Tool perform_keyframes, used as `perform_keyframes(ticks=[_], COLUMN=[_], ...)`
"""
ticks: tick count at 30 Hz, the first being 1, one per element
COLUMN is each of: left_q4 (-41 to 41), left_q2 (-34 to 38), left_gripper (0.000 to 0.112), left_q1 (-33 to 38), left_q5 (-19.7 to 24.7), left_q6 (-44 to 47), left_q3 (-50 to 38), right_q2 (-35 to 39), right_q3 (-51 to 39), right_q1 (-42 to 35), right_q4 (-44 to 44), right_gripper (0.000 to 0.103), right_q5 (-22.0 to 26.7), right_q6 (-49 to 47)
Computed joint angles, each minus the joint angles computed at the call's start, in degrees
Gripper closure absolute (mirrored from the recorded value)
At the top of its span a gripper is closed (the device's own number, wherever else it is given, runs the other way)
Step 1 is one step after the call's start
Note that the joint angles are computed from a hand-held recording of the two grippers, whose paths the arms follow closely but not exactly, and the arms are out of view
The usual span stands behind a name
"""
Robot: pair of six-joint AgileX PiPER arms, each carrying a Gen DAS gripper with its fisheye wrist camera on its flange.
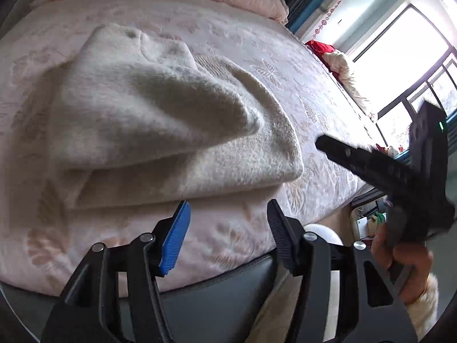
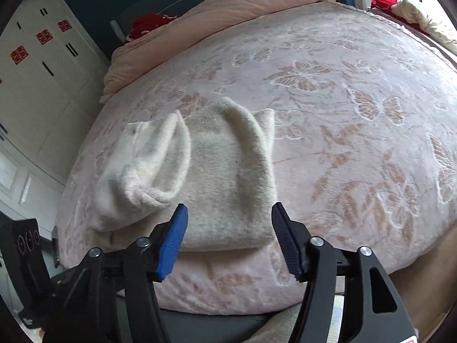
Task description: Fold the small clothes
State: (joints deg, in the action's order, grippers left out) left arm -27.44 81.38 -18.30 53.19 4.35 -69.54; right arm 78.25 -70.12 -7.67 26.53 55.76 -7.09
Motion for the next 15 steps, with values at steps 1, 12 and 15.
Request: perform_keyframes(ticks=[1,12,15], left_q4=[2.89,10.44,10.31], left_q2=[-2.26,-7.54,-7.67], left_gripper=[0.054,0.034,0.034], left_q1=[0.00,12.21,13.23], left_q5=[0.32,6.96,7.15], left_q6=[-0.60,-4.33,-4.53], left_q3=[1.00,2.32,2.71], right_q2=[1.06,19.25,19.22], right_q3=[-0.85,-12.70,-16.41], right_q1=[1.99,12.19,13.90], right_q4=[-0.34,3.77,6.02], right_gripper=[0.039,0.042,0.080], right_q5=[-0.79,0.43,-0.12], right_q6=[0.90,10.86,11.34])
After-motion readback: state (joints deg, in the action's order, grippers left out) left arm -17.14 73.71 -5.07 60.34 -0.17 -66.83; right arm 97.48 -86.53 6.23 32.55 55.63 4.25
